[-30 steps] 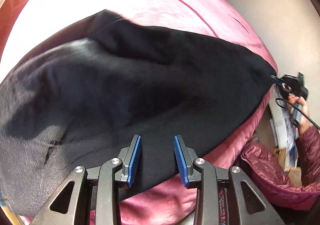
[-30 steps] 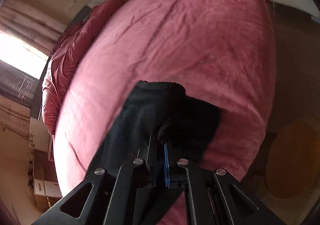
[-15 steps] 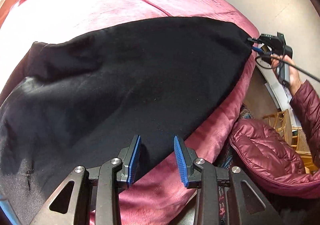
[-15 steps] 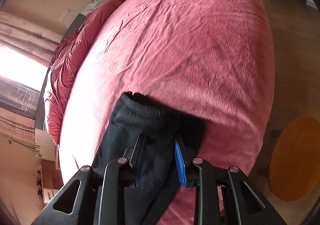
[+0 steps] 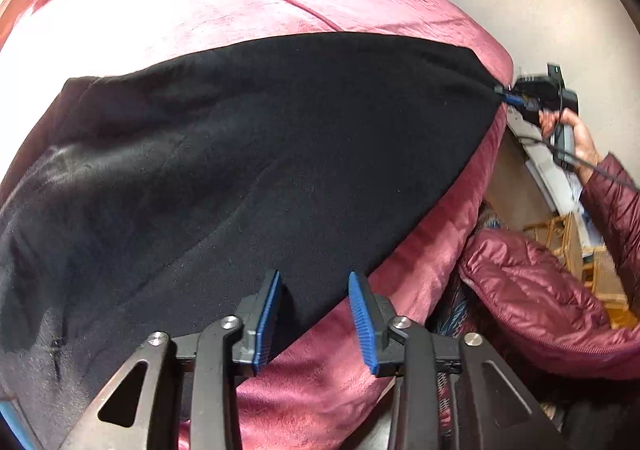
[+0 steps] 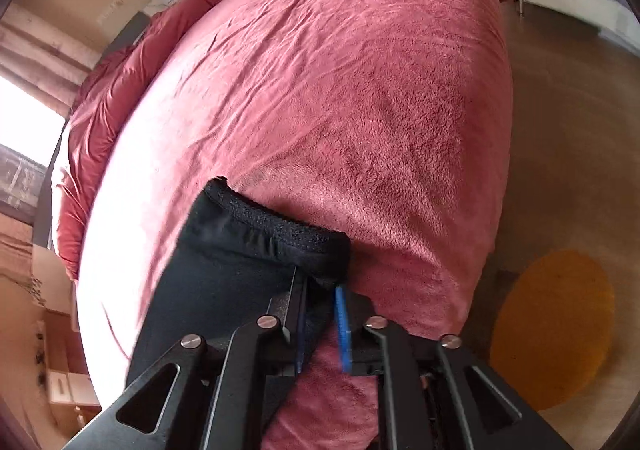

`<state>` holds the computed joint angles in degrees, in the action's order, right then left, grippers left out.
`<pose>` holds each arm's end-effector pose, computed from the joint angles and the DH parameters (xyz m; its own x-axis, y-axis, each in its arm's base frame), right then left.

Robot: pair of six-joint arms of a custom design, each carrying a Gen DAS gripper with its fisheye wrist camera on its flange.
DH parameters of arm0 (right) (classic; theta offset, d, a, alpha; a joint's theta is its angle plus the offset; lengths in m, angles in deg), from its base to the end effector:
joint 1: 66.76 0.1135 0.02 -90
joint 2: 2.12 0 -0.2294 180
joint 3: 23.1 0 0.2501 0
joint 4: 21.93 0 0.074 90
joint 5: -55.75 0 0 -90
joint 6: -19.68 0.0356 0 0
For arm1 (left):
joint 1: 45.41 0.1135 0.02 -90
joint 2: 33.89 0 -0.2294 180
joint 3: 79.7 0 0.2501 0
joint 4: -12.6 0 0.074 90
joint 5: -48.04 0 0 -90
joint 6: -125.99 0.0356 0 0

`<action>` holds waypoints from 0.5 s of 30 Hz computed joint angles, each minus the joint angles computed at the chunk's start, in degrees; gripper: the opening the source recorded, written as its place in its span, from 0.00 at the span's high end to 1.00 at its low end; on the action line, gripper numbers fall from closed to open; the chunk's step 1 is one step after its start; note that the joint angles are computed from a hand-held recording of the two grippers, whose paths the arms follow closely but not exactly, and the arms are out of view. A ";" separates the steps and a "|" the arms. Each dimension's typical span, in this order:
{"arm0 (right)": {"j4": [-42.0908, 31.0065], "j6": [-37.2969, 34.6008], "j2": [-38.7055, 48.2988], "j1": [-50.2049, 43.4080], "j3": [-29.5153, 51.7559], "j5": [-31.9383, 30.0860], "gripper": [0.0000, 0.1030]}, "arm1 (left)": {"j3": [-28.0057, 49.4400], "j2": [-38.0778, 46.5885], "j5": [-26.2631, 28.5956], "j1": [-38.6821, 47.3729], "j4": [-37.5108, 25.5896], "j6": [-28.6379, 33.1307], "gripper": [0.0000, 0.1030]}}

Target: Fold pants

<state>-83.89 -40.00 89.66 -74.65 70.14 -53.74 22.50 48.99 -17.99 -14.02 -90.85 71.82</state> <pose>0.3286 -0.0335 0.2555 -0.7610 0.5859 -0.2785 0.4064 0.7652 0.4993 0.2111 0.1119 0.3179 -0.9463 0.0492 -0.3195 0.1400 0.9533 -0.2678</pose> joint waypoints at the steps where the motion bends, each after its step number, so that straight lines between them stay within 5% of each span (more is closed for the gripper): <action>1: -0.99 -0.28 -0.90 -0.17 -0.05 0.24 0.70 | -0.11 -0.17 -0.12 -0.36 -0.22 1.04 0.57; 2: -1.94 -0.61 -2.29 -0.27 -0.55 0.35 0.55 | -0.61 -0.53 -0.36 -1.01 -0.11 1.80 0.57; 3: -2.42 -0.99 -3.86 -0.14 -1.53 -0.48 0.53 | -1.04 -0.97 -0.64 -1.58 0.00 2.59 0.57; 9: -7.44 -6.06 -12.88 7.64 -8.20 -10.24 0.53 | -6.25 -4.08 -1.61 -4.70 2.24 5.60 0.51; 15: -2.97 0.50 -13.25 22.26 -13.83 -11.27 0.62 | -8.43 -3.61 2.31 -1.33 3.56 6.07 0.56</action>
